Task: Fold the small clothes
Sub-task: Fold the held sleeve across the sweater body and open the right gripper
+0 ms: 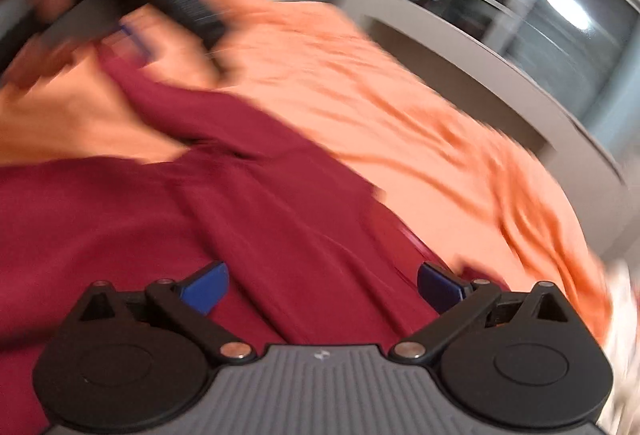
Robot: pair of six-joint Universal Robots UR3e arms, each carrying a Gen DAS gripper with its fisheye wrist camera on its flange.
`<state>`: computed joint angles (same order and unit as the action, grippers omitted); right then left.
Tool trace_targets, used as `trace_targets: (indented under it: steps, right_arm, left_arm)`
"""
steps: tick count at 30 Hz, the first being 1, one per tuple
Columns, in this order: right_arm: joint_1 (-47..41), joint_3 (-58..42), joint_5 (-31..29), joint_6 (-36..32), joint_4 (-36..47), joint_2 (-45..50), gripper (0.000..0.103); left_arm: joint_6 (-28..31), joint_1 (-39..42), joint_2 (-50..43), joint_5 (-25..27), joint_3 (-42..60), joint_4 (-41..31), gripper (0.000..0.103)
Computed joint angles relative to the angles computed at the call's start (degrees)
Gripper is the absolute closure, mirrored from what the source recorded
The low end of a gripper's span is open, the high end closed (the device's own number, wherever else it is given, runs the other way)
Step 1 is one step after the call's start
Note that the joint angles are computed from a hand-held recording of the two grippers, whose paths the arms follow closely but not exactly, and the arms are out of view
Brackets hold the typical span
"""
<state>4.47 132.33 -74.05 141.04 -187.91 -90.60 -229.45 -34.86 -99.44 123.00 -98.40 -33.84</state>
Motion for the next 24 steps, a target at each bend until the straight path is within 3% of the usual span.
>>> trace_targets:
  steps: [5,7,10,12,15,19,20,21,23,24]
  right_arm:
    - [-20.93,6.59,12.15,12.48,0.73,-7.03,0.000]
    - [-27.10,6.40,15.61,15.58,0.45,-5.69,0.000]
    - [-32.19,4.72,16.92,21.63,-5.01,1.40,0.001]
    - [-34.88,2.46,18.64,26.25,-5.20,6.09,0.013]
    - [-39.30,-0.29,23.51,32.53,-5.92,12.70,0.024]
    - [-39.49,-4.18,26.50,33.68,-8.17,20.02,0.026]
    - [-39.12,-4.64,25.97,32.91,-7.57,20.26,0.036]
    - [-38.27,-5.56,24.94,32.74,-7.73,21.11,0.060]
    - [-37.96,-5.73,24.39,32.57,-6.27,20.62,0.088]
    - [-37.87,-6.51,24.82,33.86,-5.65,20.96,0.093]
  left_arm:
    - [0.76,-2.17,-6.36,1.55,4.75,-1.88,0.001]
    - [1.76,-2.57,-8.85,1.31,6.63,-2.50,0.001]
    - [2.53,-3.03,-12.61,1.70,9.39,-4.24,0.001]
    - [2.46,-3.17,-15.18,1.90,11.70,-6.09,0.001]
    - [2.89,-2.99,-17.94,1.78,14.56,-8.39,0.001]
    - [2.75,-2.77,-19.40,1.92,16.59,-10.37,0.001]
    - [2.66,-2.70,-19.49,1.83,16.72,-10.48,0.001]
    - [2.54,-2.58,-19.49,1.73,16.70,-10.52,0.001]
    - [2.13,-2.42,-19.52,1.56,16.72,-10.76,0.001]
    - [2.00,-2.36,-19.49,1.48,16.70,-10.83,0.001]
